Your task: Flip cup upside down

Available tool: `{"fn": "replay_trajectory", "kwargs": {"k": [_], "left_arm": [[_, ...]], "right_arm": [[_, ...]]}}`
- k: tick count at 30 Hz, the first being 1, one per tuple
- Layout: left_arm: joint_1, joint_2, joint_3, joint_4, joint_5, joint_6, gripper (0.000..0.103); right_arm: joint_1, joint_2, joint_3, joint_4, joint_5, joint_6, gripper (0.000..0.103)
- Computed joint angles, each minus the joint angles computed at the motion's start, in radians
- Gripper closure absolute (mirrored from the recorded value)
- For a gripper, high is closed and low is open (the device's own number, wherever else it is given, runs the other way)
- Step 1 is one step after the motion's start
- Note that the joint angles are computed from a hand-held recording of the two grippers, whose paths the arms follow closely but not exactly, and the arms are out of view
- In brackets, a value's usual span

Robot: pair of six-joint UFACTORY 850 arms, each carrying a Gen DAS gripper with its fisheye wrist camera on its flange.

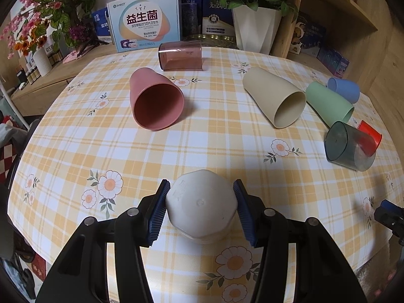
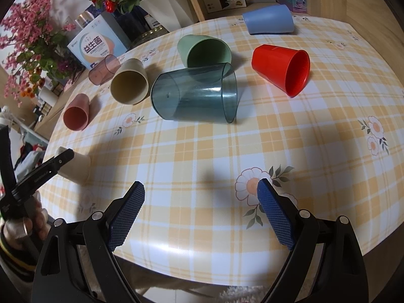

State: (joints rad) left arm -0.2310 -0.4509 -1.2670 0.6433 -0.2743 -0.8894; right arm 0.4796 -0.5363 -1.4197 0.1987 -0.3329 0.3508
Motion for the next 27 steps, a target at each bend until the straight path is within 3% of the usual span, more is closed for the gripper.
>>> {"fn": "replay_trajectory", "kwargs": {"k": [7,9,11,16,23,27], "left_arm": [[0.006,-0.006,-0.011,-0.114,-0.007,0.113,0.052],[0.007,-0.007,-0.013,-0.130,-0.013,0.130,0.046],[0.009,0.002,-0.008,-0.115,-0.012,0.109,0.033],[0.004,0.037,0.005,-0.019,-0.015,0.038,0.019],[-0.012,0.126,0.041,0.135,-0.006,-0.079,0.011],[-0.032,0.202,0.075,0.212,-0.008,-0.148,0.009]], "right_arm": [[0.000,0.001,0.002,0.002,0.003,-0.001,0.015],[0.001,0.004,0.004,-0.003,0.003,0.003,0.015],[0.002,0.010,0.007,-0.023,0.004,0.022,0.015],[0.000,0.042,0.019,-0.091,0.017,0.083,0.015],[0.000,0.132,0.075,-0.301,0.048,0.291,0.015],[0.011,0.204,0.121,-0.546,0.073,0.540,0.015]]}}
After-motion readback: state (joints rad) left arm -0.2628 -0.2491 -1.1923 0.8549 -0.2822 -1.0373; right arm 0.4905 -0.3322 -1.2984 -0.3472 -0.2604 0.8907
